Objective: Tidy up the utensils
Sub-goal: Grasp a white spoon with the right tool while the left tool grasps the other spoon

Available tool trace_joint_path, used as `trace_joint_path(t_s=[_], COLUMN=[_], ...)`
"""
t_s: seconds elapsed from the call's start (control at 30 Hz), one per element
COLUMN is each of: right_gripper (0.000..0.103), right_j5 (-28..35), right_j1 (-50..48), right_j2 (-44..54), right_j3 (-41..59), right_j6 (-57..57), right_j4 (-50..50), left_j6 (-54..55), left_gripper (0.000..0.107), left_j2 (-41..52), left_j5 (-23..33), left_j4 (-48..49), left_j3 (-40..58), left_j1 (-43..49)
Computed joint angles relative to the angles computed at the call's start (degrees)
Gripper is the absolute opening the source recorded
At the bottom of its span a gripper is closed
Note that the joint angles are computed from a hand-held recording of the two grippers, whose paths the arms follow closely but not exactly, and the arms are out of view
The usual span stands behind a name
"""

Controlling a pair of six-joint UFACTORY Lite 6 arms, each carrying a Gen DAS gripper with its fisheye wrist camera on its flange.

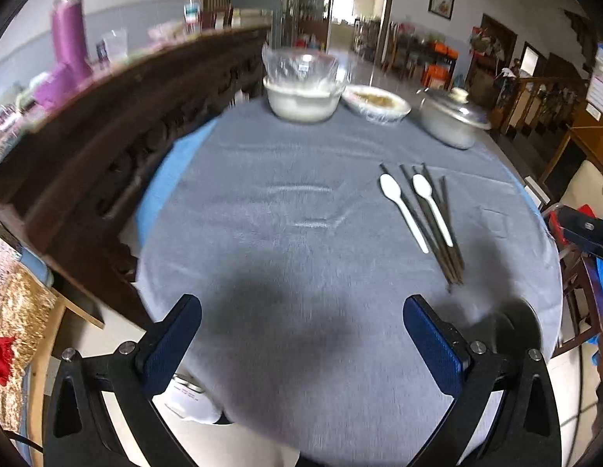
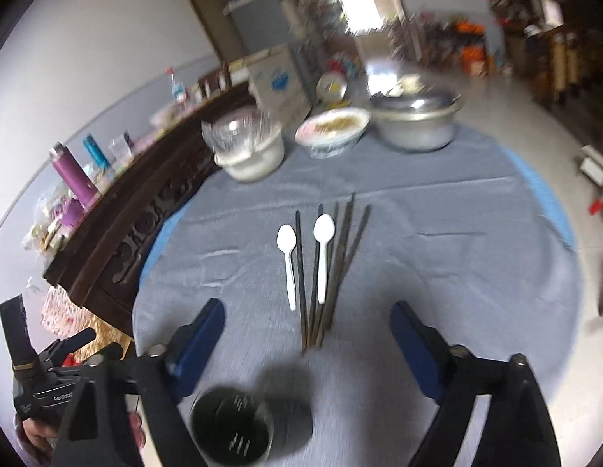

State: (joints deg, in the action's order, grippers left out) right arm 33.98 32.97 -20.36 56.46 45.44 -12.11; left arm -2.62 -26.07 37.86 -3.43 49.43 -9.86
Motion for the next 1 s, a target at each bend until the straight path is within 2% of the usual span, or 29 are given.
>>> trace_joint_path(t_s=[0.03,0.13,0.17,0.23,0.3,0.37,0.47,0.57,0.6,0.63,0.67,0.8,0.83,1.0], right_gripper=[0.077,0.069,0.064,0.063,0.063,0.063,0.063,0.062,0.055,0.047,0.033,0.033,0.033,0.033], right_j5=[-2.5,-4.8,-3.9,-3.3,-2.2,0.6,5.1,7.0,7.7,7.6,8.1,1.6,-2.0,-12.8], right_j1=[-3.2,-10.2,-12.0,-14.4,-14.7,-14.9,-14.7,-13.8,-13.7,-13.4,-13.3,-13.6,-14.1,-17.0], right_j2=[5.1,21.8,26.6,36.7,45.7,54.4,64.6,68.6,69.9,70.4,71.3,66.1,62.6,47.9], right_j3=[2.2,12.9,16.9,25.1,33.6,42.6,54.6,59.5,61.0,61.1,62.0,52.8,47.6,28.1], right_j6=[-6.0,-24.0,-30.0,-37.3,-37.2,-36.5,-33.7,-31.6,-31.1,-31.2,-31.0,-31.2,-32.2,-46.1], right_j4=[4.8,17.7,22.2,28.3,27.5,26.3,23.3,19.8,19.0,18.3,17.5,16.7,18.3,35.0], left_j6=[2.5,9.8,11.1,12.1,12.0,11.4,9.7,9.4,9.8,10.1,10.7,11.9,11.7,8.2], left_gripper=[0.102,0.087,0.08,0.075,0.066,0.062,0.062,0.062,0.062,0.062,0.062,0.061,0.061,0.061], left_j2=[4.0,14.9,19.1,25.9,31.0,36.5,43.3,49.5,51.6,53.2,54.8,61.5,63.0,72.1], left_j5=[-1.3,-3.7,-4.1,-4.2,-4.3,-3.6,-2.6,-1.9,-1.6,-1.4,-1.1,0.9,1.3,4.4], left_j4=[-2.6,-10.6,-12.6,-14.9,-15.5,-15.0,-13.8,-14.4,-15.3,-15.9,-16.9,-19.5,-19.4,-16.7], left_j3=[1.9,8.1,11.1,16.6,21.3,27.0,34.0,40.6,42.8,44.5,46.3,54.0,55.8,68.1], left_j1=[1.0,2.5,2.6,2.3,1.6,0.6,-1.2,-2.5,-2.8,-3.0,-3.1,-4.0,-4.5,-7.8])
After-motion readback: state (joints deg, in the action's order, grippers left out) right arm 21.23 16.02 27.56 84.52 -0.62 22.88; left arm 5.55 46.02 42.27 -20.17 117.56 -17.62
